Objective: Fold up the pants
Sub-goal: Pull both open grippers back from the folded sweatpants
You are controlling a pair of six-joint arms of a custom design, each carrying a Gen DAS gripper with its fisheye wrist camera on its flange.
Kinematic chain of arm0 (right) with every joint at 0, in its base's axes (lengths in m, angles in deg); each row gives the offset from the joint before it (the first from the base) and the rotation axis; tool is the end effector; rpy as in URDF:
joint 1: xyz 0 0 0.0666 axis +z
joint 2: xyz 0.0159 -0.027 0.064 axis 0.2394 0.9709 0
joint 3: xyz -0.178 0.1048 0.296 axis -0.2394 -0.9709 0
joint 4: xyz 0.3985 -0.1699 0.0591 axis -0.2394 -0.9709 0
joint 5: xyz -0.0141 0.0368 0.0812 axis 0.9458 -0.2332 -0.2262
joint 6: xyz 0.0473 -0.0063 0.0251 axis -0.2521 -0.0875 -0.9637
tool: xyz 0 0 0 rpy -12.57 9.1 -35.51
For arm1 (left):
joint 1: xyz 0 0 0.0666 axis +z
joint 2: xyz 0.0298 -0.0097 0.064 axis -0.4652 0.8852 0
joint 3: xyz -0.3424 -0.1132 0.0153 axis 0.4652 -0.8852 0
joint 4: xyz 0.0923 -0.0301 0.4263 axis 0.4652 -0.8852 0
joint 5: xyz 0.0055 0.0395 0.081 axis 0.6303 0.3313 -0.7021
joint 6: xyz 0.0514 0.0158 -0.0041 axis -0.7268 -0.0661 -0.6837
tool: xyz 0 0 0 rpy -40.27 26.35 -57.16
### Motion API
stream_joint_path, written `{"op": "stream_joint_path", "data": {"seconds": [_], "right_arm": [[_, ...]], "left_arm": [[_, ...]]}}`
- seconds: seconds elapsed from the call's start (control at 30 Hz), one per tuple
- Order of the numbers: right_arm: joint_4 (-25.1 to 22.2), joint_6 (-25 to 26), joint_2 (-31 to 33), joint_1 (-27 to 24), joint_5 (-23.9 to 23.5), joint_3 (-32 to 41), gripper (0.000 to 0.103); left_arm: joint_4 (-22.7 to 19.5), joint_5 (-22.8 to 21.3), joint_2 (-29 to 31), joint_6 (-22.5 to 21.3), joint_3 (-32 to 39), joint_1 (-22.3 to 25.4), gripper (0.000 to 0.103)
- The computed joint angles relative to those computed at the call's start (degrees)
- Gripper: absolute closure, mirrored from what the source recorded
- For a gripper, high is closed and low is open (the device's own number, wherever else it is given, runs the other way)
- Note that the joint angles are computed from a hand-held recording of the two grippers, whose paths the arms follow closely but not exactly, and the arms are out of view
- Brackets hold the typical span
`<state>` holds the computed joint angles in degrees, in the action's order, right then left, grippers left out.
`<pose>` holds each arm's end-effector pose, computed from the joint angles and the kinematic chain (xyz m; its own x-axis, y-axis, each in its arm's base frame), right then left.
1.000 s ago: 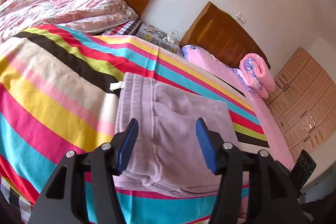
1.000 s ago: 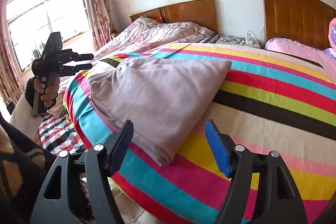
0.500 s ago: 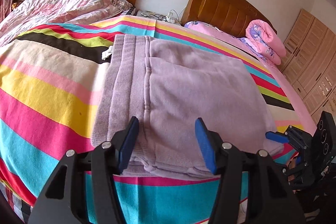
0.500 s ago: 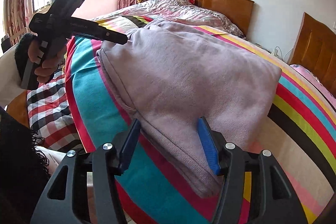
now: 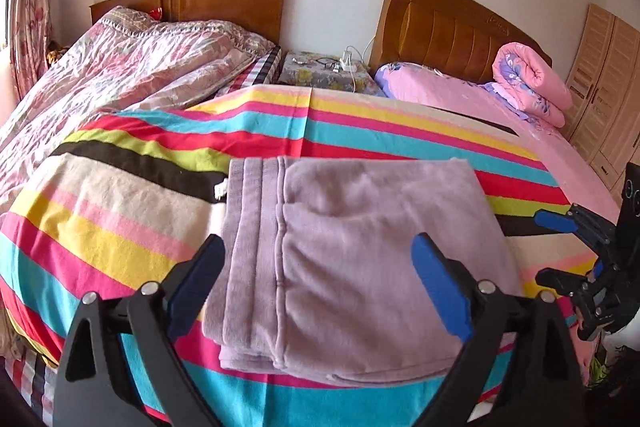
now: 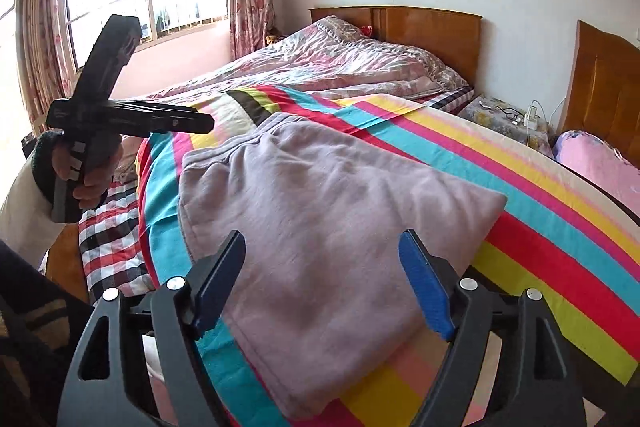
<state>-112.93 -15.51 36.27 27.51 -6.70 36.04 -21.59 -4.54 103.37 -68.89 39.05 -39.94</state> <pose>0.5348 0.1390 0.4795 -0.5252 -0.2333 -0.8184 -0.4902 0.8690 0.0669 0.5996 -0.1377 0.5260 -0.6316 0.1458 -0.7615 0.3636 0.9231 -0.1249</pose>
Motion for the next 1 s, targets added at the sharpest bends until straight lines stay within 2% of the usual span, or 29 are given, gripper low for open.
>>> {"op": "stream_joint_path", "data": {"seconds": [0.03,0.07,0.13,0.2,0.27,0.37,0.43,0.5,0.57,0.63,0.7,0.77,0.87,0.93,1.0], "right_arm": [[0.12,-0.41,1.49,-0.56,0.36,1.56,0.025],[-0.09,-0.63,3.24,-0.99,0.87,3.37,0.025],[-3.26,-1.55,8.32,-2.04,1.24,9.21,0.025],[-5.05,-2.8,12.7,-3.37,-0.17,13.91,0.025],[-6.62,-3.89,16.52,-4.97,-3.34,17.51,0.025],[-10.41,-4.84,21.8,-6.45,-4.52,22.81,0.025],[-11.97,-3.76,24.6,-7.0,-4.28,25.99,0.025],[-12.15,-4.75,26.6,-7.49,-1.91,28.74,0.026],[-10.18,-7.98,26.72,-8.1,-0.2,29.31,0.025],[-7.31,-10.46,25.73,-8.44,-0.93,28.3,0.025],[-5.97,-10.42,24.49,-8.08,-2.13,26.8,0.025],[-6.9,-8.26,24.24,-7.24,-3.02,26.47,0.021],[-11.05,-4.84,26.43,-6.18,-0.93,29.23,0.019],[-14.37,-5.55,29.21,-6.28,0.36,32.41,0.019],[-12.49,-7.55,29.63,-6.96,-0.5,32.22,0.021]], "left_arm": [[-0.13,-0.58,1.6,-0.58,2.36,-0.6,0.001],[-2.18,-2.16,4.3,-1.33,6.11,-1.37,0.001],[-6.06,-5.19,10.16,-2.79,13.61,-2.82,0.001],[-7.19,-7.63,14.21,-4.49,17.72,-3.82,0.001],[-6.21,-10.8,16.07,-5.24,18.27,-4.44,0.001],[-6.89,-10.9,18.13,-2.9,18.86,-3.9,0.001],[-7.55,-10.23,18.74,-1.53,18.99,-3.32,0.002],[-7.14,-9.83,18.42,-0.89,18.16,-2.95,0.002],[-7.0,-9.49,18.18,-0.46,17.43,-2.59,0.002],[-6.73,-8.99,17.92,-0.2,16.63,-2.29,0.001],[-6.25,-8.72,17.65,-0.1,16.0,-2.23,0.001],[-6.21,-8.92,17.59,-0.24,15.88,-2.35,0.001],[-6.09,-8.87,17.54,-0.23,15.77,-2.37,0.001],[-4.99,-8.64,17.02,-0.33,14.65,-2.37,0.001],[-4.17,-8.35,16.79,-0.52,13.84,-2.28,0.001]]}}
